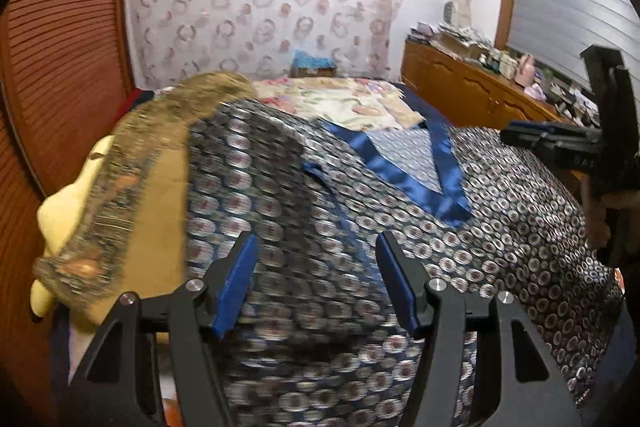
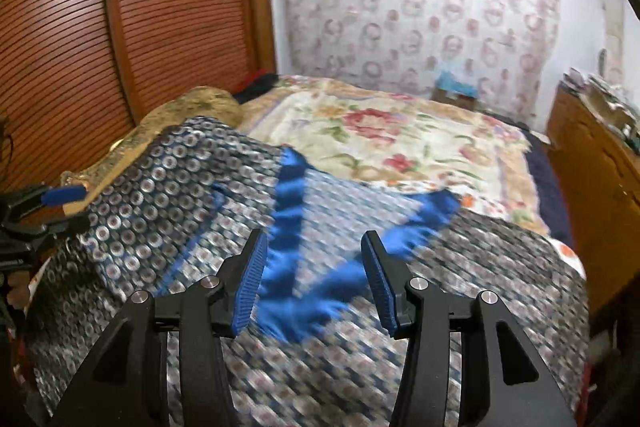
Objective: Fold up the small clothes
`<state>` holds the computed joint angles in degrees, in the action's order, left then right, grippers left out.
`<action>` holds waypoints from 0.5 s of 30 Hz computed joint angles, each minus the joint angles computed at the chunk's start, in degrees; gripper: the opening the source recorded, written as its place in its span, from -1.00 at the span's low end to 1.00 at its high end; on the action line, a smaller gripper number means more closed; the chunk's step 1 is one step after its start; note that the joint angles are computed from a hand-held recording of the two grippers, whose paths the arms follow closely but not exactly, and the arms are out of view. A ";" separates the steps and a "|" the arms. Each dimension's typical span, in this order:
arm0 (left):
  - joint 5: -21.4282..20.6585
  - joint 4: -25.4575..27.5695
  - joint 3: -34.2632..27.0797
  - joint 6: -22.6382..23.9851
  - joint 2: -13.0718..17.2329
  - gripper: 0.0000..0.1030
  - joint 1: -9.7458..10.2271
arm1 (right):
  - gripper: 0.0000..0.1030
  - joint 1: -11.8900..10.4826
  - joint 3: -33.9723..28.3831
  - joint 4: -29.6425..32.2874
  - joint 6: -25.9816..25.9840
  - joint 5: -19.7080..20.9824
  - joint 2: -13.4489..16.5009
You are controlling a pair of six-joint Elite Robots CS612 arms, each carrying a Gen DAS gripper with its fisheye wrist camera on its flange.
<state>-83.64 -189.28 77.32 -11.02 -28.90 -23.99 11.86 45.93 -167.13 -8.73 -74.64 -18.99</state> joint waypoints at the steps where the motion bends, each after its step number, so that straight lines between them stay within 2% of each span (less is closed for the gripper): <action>1: -0.11 0.50 -0.16 0.14 0.10 0.18 -0.28 | -0.03 -0.35 1.87 -1.32 0.23 -0.44 -0.87; 5: -0.54 2.00 -1.40 0.82 0.95 0.18 -1.28 | -0.01 -1.78 7.88 -5.17 1.69 -1.43 -3.72; 8: 0.17 4.58 -2.55 1.68 1.44 0.18 -1.83 | 0.08 -2.91 11.92 -7.16 2.20 -2.22 -5.63; 15: -0.19 9.11 -4.75 1.51 2.41 0.18 -2.43 | 0.09 -4.77 18.55 -9.78 2.44 -5.96 -8.42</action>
<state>-83.83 -180.17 72.57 -9.50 -26.49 -26.42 7.10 64.48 -176.91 -6.29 -80.60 -27.41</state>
